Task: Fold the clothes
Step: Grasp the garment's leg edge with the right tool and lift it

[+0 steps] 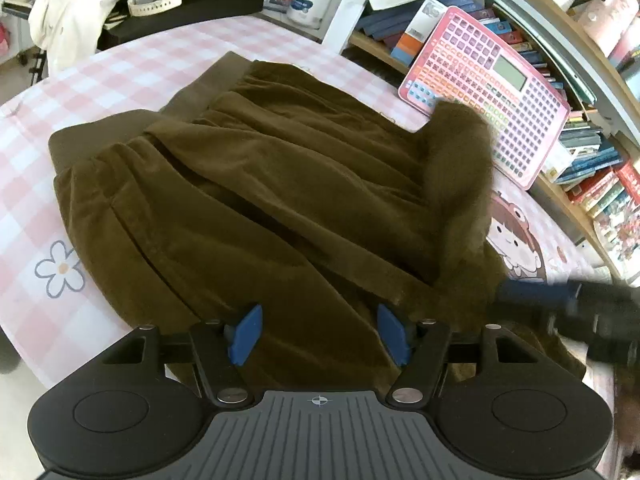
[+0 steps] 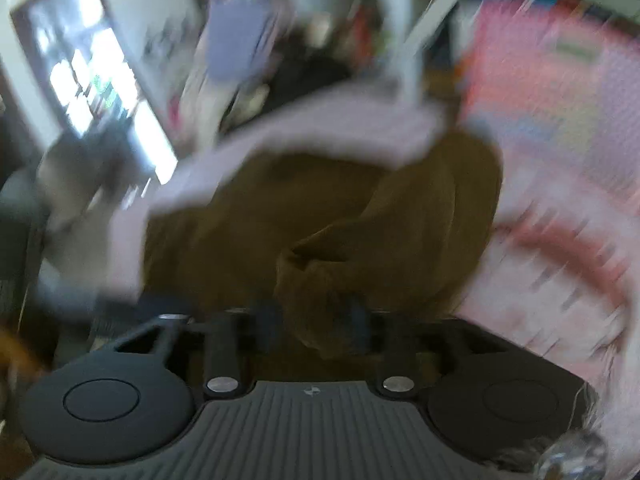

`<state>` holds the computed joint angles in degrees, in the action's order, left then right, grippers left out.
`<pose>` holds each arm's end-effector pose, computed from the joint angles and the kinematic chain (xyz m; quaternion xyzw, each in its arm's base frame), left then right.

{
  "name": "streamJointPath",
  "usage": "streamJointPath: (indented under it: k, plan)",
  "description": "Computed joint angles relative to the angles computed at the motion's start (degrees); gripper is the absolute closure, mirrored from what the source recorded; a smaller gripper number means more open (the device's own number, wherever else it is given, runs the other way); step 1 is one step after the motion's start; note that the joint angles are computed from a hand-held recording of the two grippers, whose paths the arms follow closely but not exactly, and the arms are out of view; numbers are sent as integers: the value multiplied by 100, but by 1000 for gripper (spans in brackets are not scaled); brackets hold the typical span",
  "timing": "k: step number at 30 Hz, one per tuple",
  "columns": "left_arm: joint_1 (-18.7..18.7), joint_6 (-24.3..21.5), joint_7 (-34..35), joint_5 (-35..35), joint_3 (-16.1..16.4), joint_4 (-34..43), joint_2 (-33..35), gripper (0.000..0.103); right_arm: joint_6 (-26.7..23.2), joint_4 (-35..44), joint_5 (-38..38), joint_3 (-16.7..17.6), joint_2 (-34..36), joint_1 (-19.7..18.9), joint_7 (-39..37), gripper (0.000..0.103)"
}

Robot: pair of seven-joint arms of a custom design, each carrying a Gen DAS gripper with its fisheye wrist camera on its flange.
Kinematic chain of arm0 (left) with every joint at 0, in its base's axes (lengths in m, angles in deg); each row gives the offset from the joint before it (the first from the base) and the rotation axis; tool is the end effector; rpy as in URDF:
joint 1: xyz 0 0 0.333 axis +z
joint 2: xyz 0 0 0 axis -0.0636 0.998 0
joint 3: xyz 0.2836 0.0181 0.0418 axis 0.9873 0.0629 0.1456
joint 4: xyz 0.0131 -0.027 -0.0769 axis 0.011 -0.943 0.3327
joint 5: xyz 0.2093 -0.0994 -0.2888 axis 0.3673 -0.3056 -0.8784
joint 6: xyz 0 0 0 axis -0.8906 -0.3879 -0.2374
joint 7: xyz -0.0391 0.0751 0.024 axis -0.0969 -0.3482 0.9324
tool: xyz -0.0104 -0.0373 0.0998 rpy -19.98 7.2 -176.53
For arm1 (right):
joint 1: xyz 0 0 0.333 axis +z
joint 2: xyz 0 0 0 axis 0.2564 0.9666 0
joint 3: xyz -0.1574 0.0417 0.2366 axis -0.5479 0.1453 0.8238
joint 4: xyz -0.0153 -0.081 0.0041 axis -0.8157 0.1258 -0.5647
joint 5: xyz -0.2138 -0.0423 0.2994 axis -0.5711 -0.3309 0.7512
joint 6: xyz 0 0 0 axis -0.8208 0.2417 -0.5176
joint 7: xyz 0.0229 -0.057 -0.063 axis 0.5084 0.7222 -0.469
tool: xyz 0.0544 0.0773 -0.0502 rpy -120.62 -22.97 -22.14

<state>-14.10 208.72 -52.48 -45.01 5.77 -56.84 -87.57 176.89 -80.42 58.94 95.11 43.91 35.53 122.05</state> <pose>0.4585 -0.2422 0.4305 -0.7791 0.5214 -0.3256 0.1230 0.5369 0.2963 0.4561 -0.8289 0.3834 0.0037 0.4072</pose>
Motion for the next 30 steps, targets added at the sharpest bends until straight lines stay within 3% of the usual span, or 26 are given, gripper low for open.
streamJointPath:
  k: [3, 4, 10, 14, 19, 22, 23, 26, 30]
  plan:
    - [41, 138, -86, 108, -4, -78, -26, 38, -634, -134, 439, -46, -100, -164, 79, 58]
    - [55, 166, -120, 138, -9, -91, -29, 38, -633, -236, 640, -86, -176, -208, 155, 57]
    - [62, 231, -88, 123, 2, -110, -21, 37, 54, -383, 998, -281, -203, -290, 1306, 56]
    - [59, 249, 0, 68, 12, -126, -27, 37, 129, -88, 1371, -165, 49, -311, 1362, 60]
    - [54, 191, 79, 95, -6, -101, -19, 36, 564, 528, 370, -116, 680, -83, 2288, 61]
    - [37, 181, 152, 63, 3, -103, -23, 36, 444, 893, -116, -67, 1052, -94, 2802, 62]
    - [29, 177, 186, 34, 8, -101, -23, 36, 404, 1001, -262, -53, 1163, -96, 2951, 64]
    - [14, 146, 244, -45, 13, -86, -20, 36, 664, 994, -409, 77, 1194, -135, 2921, 97]
    - [7, 14, 204, -31, -16, -13, 1, 36, 1006, 847, -395, 197, 982, -322, 2241, 100]
